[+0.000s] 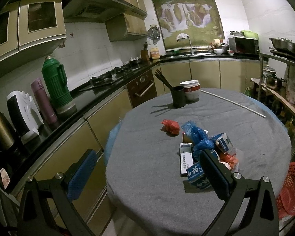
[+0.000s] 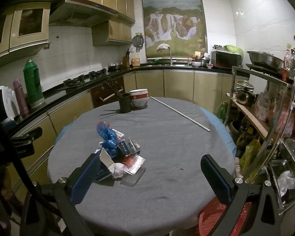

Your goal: Collect trash

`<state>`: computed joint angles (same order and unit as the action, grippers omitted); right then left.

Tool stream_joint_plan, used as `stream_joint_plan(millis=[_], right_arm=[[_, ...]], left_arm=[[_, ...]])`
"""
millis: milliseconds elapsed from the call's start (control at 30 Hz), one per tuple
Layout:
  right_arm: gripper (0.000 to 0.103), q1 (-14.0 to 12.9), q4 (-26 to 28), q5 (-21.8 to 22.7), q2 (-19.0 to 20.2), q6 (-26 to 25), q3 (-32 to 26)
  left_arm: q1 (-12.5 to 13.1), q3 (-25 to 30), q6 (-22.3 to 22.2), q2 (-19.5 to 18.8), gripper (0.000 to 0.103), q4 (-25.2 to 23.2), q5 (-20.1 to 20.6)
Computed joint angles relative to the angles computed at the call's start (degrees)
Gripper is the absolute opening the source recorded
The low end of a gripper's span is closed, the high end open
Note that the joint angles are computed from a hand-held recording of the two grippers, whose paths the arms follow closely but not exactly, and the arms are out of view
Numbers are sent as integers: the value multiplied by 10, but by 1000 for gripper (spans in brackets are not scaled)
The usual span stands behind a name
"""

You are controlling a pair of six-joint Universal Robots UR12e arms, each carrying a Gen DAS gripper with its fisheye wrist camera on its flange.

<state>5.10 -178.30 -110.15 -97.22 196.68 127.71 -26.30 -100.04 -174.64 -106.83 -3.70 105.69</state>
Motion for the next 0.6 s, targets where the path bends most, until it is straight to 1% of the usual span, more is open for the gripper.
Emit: stream_joint_plan(millis=[600], right_arm=[[103,-12,5,25,2,1,2]], left_arm=[[-6,4,13,-5,103,-6,9]])
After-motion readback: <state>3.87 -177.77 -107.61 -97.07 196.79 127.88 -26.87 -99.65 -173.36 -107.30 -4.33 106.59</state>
